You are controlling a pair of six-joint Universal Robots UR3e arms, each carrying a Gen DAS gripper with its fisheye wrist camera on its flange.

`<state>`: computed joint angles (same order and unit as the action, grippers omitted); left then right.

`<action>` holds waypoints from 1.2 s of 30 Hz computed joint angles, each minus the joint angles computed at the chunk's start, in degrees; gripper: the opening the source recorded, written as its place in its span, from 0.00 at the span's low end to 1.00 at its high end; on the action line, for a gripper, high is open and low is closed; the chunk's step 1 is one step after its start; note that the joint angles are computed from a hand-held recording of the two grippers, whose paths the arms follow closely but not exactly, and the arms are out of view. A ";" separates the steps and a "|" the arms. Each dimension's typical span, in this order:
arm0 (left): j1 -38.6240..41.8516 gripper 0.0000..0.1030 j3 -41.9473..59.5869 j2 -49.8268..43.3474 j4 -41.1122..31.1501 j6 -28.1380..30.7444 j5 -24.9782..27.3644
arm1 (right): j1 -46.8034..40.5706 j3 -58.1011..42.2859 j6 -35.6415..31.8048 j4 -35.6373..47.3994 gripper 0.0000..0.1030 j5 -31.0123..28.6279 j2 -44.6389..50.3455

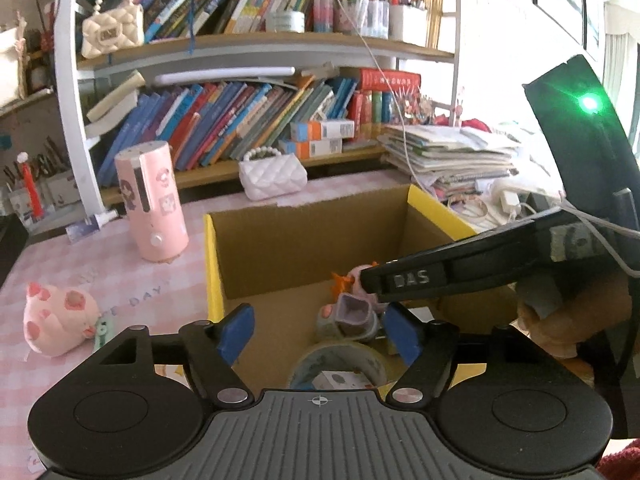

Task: Organize objects
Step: 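Open both tools to release the white box and oximeter into the yellow box, then withdraw both open tools and move them toward the pink plush pig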

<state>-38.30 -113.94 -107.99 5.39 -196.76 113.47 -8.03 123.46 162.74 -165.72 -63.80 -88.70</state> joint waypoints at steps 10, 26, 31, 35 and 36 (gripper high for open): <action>-1.25 0.76 -7.95 6.34 4.79 -2.20 2.62 | -1.56 12.98 5.81 -9.80 0.57 -5.07 -13.76; -0.95 0.79 -24.93 20.63 -0.73 -7.84 0.73 | 10.58 26.92 20.50 -4.90 0.66 -26.87 -32.40; -2.02 0.79 -29.39 25.67 -3.04 -8.03 0.77 | 19.89 28.05 28.06 -2.25 0.66 -34.93 -32.68; -3.16 0.80 -32.77 29.56 -5.76 -8.74 0.98 | 26.78 28.40 34.11 1.08 0.66 -39.25 -33.31; -3.32 0.80 -33.63 30.75 -6.58 -8.91 0.88 | 28.54 28.18 35.52 1.72 0.66 -40.23 -33.00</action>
<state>-41.62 -147.57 -77.24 -1.20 -205.68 114.35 20.51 151.63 198.26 -164.00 -104.03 -121.70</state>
